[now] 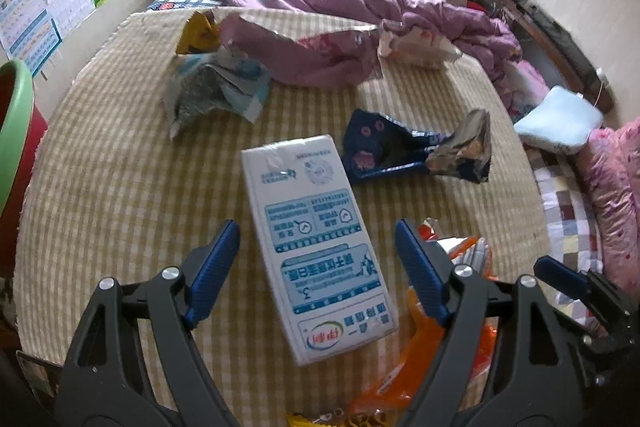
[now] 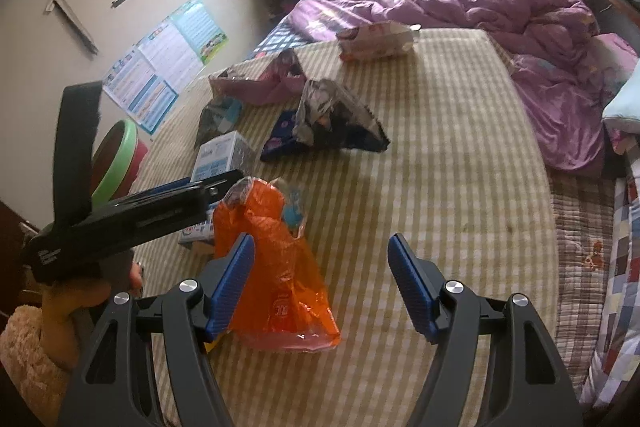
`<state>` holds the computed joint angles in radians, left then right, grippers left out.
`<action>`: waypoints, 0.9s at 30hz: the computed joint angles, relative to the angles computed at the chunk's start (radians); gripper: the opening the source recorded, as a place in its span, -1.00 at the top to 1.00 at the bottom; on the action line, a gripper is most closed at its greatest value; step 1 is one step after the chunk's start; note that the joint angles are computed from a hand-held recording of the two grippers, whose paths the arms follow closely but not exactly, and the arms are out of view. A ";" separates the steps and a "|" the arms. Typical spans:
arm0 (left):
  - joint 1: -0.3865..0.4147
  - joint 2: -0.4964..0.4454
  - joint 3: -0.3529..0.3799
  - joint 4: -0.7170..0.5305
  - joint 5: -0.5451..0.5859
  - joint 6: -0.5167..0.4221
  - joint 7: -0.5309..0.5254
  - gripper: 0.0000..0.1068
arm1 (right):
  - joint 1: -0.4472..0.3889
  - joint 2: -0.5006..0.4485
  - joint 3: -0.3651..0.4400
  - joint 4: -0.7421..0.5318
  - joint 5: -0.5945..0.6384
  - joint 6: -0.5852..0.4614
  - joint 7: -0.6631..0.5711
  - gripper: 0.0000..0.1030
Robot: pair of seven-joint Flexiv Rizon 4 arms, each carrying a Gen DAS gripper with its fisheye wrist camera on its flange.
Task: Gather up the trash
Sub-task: 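Grasp the white milk carton with the left gripper while the right grasps the orange bag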
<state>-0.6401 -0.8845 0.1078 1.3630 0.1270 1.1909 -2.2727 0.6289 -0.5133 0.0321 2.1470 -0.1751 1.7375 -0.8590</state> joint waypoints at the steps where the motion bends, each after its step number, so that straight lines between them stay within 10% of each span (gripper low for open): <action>1: 0.000 -0.001 -0.001 -0.003 0.001 -0.008 0.005 -0.18 | -0.025 -0.007 0.027 -0.008 -0.006 -0.003 -0.006 -0.30; 15: -0.009 0.053 0.046 0.064 0.057 -0.012 -0.027 -0.10 | -0.182 -0.071 0.225 -0.093 -0.061 -0.056 -0.071 -0.30; 27: 0.002 0.065 0.033 0.115 0.063 0.039 -0.082 -0.11 | -0.113 -0.083 0.170 -0.133 -0.065 -0.109 -0.064 -0.30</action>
<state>-0.6379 -0.8197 0.1407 1.4781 0.1900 1.2299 -2.3544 0.5155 -0.5960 0.2017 2.0140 -0.2401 1.6289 -0.9233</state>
